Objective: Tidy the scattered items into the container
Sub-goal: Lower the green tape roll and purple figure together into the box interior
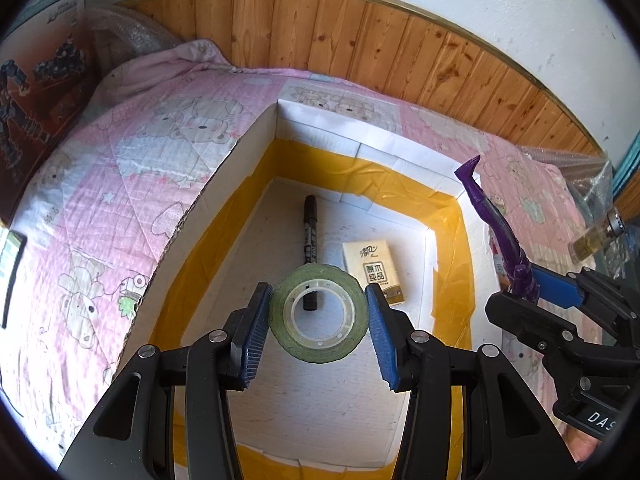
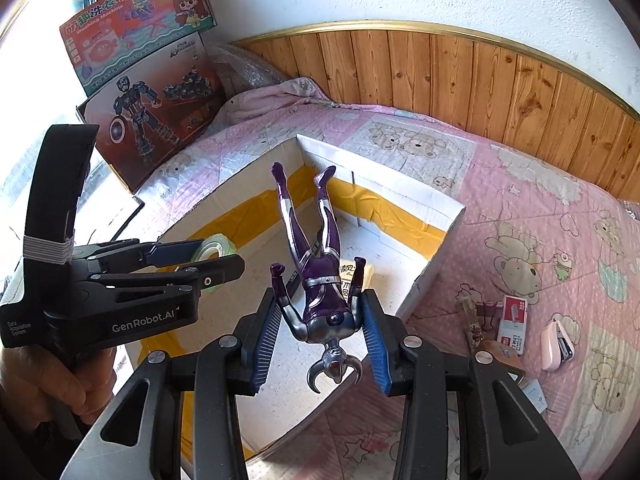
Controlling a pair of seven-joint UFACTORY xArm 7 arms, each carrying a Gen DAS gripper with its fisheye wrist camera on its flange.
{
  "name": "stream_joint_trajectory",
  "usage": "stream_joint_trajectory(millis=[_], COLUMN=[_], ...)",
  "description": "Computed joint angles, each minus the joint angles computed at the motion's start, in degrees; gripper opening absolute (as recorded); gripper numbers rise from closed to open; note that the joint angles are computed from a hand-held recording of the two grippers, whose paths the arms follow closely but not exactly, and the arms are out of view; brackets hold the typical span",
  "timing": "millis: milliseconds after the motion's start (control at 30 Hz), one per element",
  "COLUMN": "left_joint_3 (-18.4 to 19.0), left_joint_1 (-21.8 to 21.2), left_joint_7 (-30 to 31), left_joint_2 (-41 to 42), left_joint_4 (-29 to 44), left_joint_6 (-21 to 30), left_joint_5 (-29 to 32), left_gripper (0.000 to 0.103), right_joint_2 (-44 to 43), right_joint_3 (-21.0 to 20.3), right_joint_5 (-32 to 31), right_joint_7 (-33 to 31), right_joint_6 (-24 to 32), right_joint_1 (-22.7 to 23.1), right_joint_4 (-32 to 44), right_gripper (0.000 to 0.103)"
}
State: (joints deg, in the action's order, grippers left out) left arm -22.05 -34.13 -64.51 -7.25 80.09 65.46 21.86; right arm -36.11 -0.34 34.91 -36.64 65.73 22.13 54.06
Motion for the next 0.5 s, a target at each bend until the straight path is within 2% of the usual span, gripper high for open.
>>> stream_joint_trajectory(millis=[500], left_joint_3=[1.5], left_joint_1=[0.7], left_joint_7=[0.7], left_joint_2=[0.6], left_joint_4=[-0.7], left_joint_6=[1.6], left_joint_5=[-1.9], left_gripper=[0.049], right_joint_2=[1.0], right_joint_3=[1.1], right_joint_5=[-0.8], right_joint_7=[0.2], right_joint_6=[-0.4], right_joint_1=[0.4], right_joint_4=[-0.3], right_gripper=[0.042])
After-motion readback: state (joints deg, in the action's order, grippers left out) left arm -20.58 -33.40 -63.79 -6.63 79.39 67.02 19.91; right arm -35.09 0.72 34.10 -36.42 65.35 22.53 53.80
